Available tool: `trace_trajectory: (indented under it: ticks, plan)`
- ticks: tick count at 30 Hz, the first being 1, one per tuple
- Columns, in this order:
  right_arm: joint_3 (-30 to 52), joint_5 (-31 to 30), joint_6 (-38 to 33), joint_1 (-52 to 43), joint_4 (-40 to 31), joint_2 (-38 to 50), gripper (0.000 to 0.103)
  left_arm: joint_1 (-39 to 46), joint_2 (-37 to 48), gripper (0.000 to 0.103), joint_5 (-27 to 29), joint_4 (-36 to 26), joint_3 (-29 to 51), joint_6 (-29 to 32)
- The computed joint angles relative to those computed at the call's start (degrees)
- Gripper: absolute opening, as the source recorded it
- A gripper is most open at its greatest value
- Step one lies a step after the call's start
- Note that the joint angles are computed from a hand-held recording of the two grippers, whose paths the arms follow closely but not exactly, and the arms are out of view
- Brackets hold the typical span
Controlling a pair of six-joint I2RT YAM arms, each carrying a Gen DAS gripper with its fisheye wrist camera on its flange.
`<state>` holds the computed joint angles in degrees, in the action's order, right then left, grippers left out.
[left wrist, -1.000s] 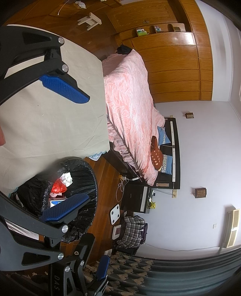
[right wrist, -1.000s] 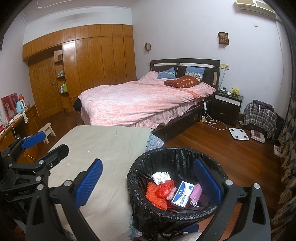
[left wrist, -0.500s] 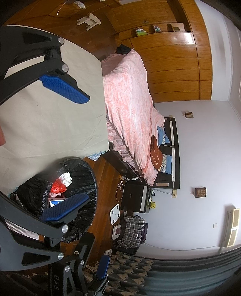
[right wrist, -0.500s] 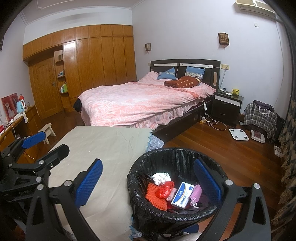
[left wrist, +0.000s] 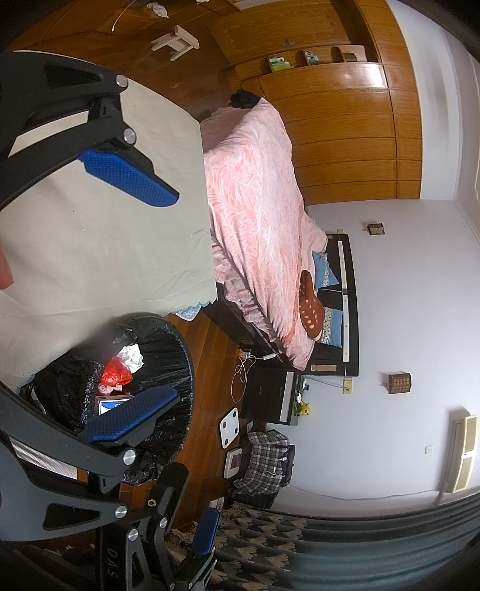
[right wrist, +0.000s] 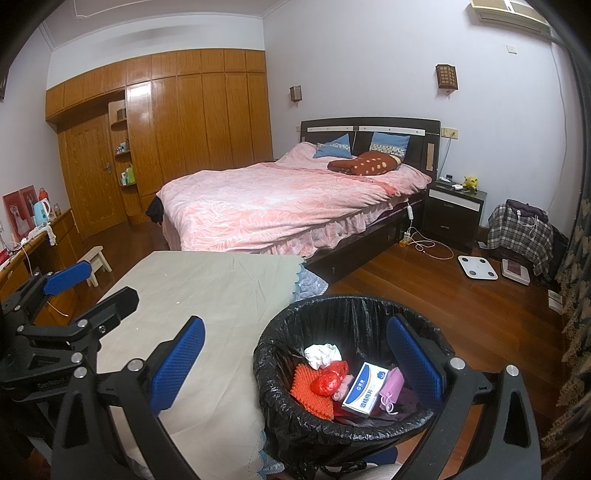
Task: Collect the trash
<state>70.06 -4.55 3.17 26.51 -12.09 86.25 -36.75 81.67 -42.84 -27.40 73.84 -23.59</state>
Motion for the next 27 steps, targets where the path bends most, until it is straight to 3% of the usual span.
trace_trajectory:
  ticks: [27]
  plan:
    - [-0.6,0.2,0.4,0.5,0.7,0.3,0.097,-0.1,-0.5,0.095,0.2,1.2,-2.3,-0.3]
